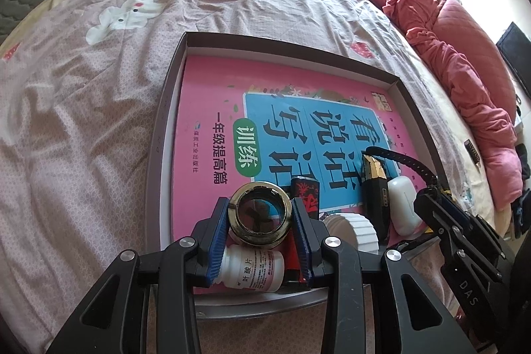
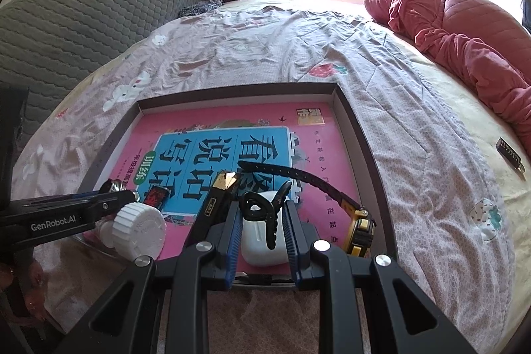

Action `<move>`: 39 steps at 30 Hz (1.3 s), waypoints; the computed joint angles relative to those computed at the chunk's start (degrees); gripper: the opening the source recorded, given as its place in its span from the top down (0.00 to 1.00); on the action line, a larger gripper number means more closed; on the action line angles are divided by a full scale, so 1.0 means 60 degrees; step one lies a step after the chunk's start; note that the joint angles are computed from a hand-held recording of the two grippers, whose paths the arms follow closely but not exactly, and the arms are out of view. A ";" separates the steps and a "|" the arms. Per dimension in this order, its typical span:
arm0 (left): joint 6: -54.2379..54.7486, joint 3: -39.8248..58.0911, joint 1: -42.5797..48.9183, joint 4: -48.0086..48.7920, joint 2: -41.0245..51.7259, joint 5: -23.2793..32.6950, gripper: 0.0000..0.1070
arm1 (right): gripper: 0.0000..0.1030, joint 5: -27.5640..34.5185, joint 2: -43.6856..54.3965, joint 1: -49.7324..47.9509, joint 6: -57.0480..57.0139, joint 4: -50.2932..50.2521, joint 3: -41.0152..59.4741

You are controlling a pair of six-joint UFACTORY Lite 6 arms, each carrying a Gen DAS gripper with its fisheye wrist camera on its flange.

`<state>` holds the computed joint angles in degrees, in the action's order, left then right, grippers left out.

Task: Organize rigid objects
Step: 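Carry the metal ring over the tray with the left gripper while the right gripper carries the black clip, then release the ring by the pill bottle while the right gripper releases the clip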

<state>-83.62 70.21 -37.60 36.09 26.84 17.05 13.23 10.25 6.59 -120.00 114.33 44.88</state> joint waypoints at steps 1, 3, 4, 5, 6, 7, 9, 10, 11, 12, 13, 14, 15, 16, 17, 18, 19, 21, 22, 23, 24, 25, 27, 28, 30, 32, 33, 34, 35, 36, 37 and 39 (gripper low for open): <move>-0.0002 -0.0057 0.0023 0.0010 -0.0033 -0.0038 0.65 | 0.76 -0.0007 -0.0017 -0.0003 -0.0086 0.0109 -0.0020; -0.0021 -0.0046 0.0015 0.0034 -0.0025 -0.0031 0.65 | 0.76 -0.0046 0.0018 0.0045 -0.0135 0.0166 0.0011; -0.0016 -0.0047 0.0019 0.0036 -0.0019 -0.0032 0.65 | 0.76 -0.0078 0.0037 0.0070 -0.0184 0.0205 0.0030; -0.0028 -0.0071 0.0028 0.0041 -0.0037 -0.0045 0.65 | 0.76 -0.0105 0.0042 0.0094 -0.0367 0.0390 0.0027; -0.0032 -0.0082 0.0030 0.0044 -0.0040 -0.0057 0.65 | 0.76 -0.0098 0.0073 0.0097 -0.0366 0.0389 0.0051; -0.0045 -0.0086 0.0033 0.0049 -0.0040 -0.0068 0.65 | 0.76 -0.0122 0.0132 0.0120 -0.0415 0.0461 0.0101; -0.0032 -0.0105 0.0031 0.0055 -0.0058 -0.0067 0.65 | 0.76 -0.0138 0.0224 0.0136 -0.0480 0.0519 0.0170; -0.0009 -0.0103 0.0033 0.0043 -0.0056 -0.0066 0.65 | 0.76 -0.0184 0.0259 0.0158 -0.0645 0.0680 0.0190; -0.0004 -0.0123 0.0033 0.0027 -0.0085 -0.0063 0.65 | 0.76 -0.0206 0.0325 0.0169 -0.0645 0.0678 0.0241; 0.0006 -0.0131 0.0031 0.0019 -0.0088 -0.0066 0.65 | 0.76 -0.0233 0.0402 0.0178 -0.0558 0.0598 0.0292; 0.0002 -0.0133 0.0028 0.0027 -0.0090 -0.0062 0.65 | 0.76 -0.0289 0.0462 0.0189 -0.0695 0.0738 0.0330; 0.0036 -0.0135 0.0036 0.0000 -0.0101 -0.0062 0.65 | 0.76 -0.0299 0.0508 0.0194 -0.0831 0.0876 0.0349; 0.0015 -0.0132 0.0033 0.0008 -0.0099 -0.0065 0.65 | 0.76 -0.0303 0.0547 0.0204 -0.0874 0.0940 0.0359; -0.0024 -0.0123 0.0022 0.0039 -0.0078 -0.0065 0.65 | 0.76 -0.0321 0.0586 0.0216 -0.1023 0.1105 0.0365; -0.0017 -0.0118 0.0025 0.0030 -0.0078 -0.0061 0.65 | 0.76 -0.0296 0.0584 0.0216 -0.1171 0.1252 0.0343; -0.0025 -0.0112 0.0021 0.0033 -0.0082 -0.0047 0.65 | 0.76 -0.0296 0.0584 0.0216 -0.1171 0.1252 0.0343; -0.0032 -0.0113 0.0021 0.0047 -0.0069 -0.0056 0.65 | 0.76 -0.0309 0.0586 0.0227 -0.1128 0.1221 0.0355; -0.0021 -0.0108 0.0024 0.0029 -0.0070 -0.0048 0.65 | 0.76 -0.0265 0.0573 0.0206 -0.1214 0.1269 0.0322; -0.0005 -0.0113 0.0025 0.0006 -0.0080 -0.0051 0.65 | 0.75 -0.0207 0.0570 0.0174 -0.1189 0.1242 0.0297; 0.0006 -0.0146 0.0023 0.0000 -0.0116 -0.0047 0.65 | 0.75 -0.0144 0.0568 0.0127 -0.1063 0.1109 0.0289; -0.0011 -0.0158 0.0015 0.0015 -0.0128 -0.0042 0.65 | 0.75 -0.0086 0.0560 0.0074 -0.0889 0.0946 0.0281; 0.0053 -0.0148 0.0020 -0.0042 -0.0141 -0.0020 0.65 | 0.75 -0.0041 0.0560 0.0038 -0.0658 0.0732 0.0295; 0.0042 -0.0153 0.0014 -0.0044 -0.0139 -0.0022 0.65 | 0.75 0.0106 0.0537 -0.0047 -0.0238 0.0297 0.0278; -0.0018 -0.0165 -0.0005 -0.0004 -0.0141 -0.0018 0.65 | 0.75 0.0136 0.0535 -0.0068 -0.0161 0.0213 0.0277; 0.0074 -0.0149 -0.0013 -0.0090 -0.0145 -0.0006 0.65 | 0.75 0.0142 0.0531 -0.0071 -0.0162 0.0199 0.0273; 0.0119 -0.0136 -0.0015 -0.0129 -0.0120 -0.0028 0.65 | 0.75 0.0150 0.0527 -0.0073 -0.0102 0.0147 0.0273; 0.0148 -0.0129 -0.0018 -0.0160 -0.0113 -0.0040 0.65 | 0.75 0.0131 0.0532 -0.0061 -0.0127 0.0179 0.0275; 0.0130 -0.0125 -0.0031 -0.0154 -0.0097 -0.0047 0.65 | 0.75 0.0125 0.0518 -0.0066 -0.0134 0.0170 0.0265; 0.0165 -0.0132 -0.0039 -0.0184 -0.0111 -0.0042 0.65 | 0.74 0.0102 0.0495 -0.0055 -0.0148 0.0171 0.0253; 0.0164 -0.0072 -0.0050 -0.0190 -0.0057 -0.0020 0.65 | 0.72 0.0083 0.0503 -0.0031 -0.0137 0.0171 0.0254; 0.0202 -0.0036 -0.0050 -0.0227 -0.0027 -0.0004 0.65 | 0.68 0.0072 0.0512 -0.0033 -0.0023 0.0049 0.0267; 0.0302 -0.0014 -0.0039 -0.0301 -0.0013 -0.0029 0.65 | 0.64 0.0102 0.0540 -0.0050 0.0071 -0.0048 0.0291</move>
<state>-81.81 70.12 -37.84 34.29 26.77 16.88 13.84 13.49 6.30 -119.57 114.05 46.63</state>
